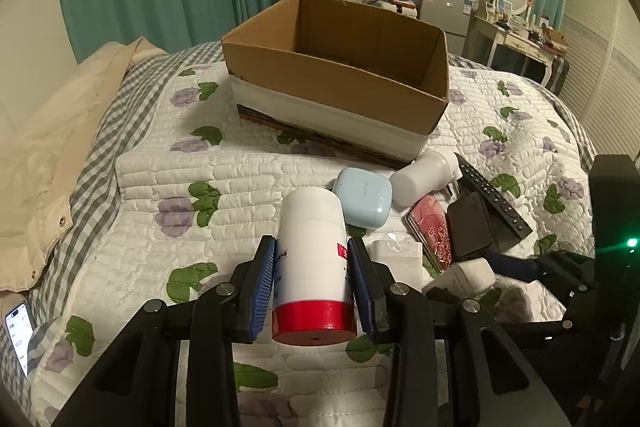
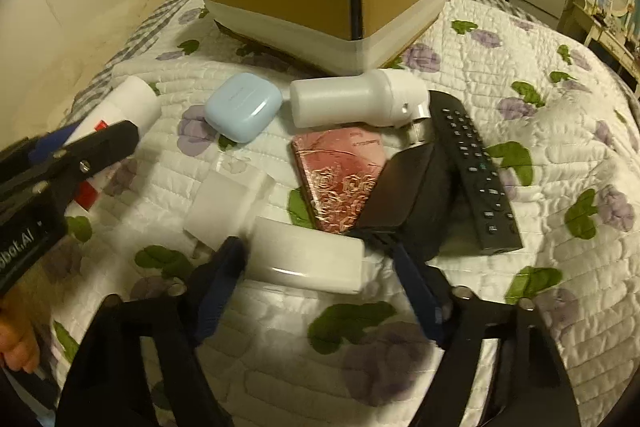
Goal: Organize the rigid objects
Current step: 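Grasp the white-red bottle with left tool while right tool grasps white charger, then carry both items over the box and open both tools to drop them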
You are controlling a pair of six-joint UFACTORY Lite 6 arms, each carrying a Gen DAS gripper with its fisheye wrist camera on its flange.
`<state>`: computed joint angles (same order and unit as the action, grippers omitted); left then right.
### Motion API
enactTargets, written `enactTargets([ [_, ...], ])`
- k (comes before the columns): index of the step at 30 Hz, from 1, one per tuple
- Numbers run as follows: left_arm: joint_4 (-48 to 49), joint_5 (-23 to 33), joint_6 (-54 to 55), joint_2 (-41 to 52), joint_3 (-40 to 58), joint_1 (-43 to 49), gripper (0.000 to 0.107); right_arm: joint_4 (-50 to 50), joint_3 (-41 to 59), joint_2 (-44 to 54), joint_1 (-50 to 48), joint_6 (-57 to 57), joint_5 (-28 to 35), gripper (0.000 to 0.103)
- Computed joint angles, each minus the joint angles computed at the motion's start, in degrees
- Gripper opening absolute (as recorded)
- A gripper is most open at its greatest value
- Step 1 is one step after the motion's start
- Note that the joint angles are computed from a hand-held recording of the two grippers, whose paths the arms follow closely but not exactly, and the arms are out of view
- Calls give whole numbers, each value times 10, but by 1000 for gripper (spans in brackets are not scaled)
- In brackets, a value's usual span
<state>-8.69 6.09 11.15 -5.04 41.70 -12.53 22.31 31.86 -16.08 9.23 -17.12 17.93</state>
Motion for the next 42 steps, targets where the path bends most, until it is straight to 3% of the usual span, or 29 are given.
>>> enactTargets([
  [4,18,6,-14,-14,-2,-1,37,-77,-4,-26,25,86,-12,54],
  [8,-46,26,50,-36,8,8,37,-204,1,-68,47,204,-9,52],
  [11,-31,48,32,-46,32,11,37,-162,37,-85,33,150,16,52],
  [13,-22,66,18,-48,58,14,37,-191,72,-91,31,160,33,52],
  [18,110,89,-92,-36,125,11,37,-110,195,-51,-4,47,70,52],
  [21,71,103,-51,0,184,25,37,-126,295,14,-3,39,75,52],
  [26,35,124,-20,115,318,38,37,-59,455,151,-18,-47,79,52],
  [35,108,159,-86,308,528,27,37,-75,771,472,-25,-49,113,52],
  [38,101,173,-80,361,589,24,37,-79,834,548,-28,-44,125,52],
  [42,90,180,-65,401,633,17,37,-74,845,592,-37,-55,116,52],
])
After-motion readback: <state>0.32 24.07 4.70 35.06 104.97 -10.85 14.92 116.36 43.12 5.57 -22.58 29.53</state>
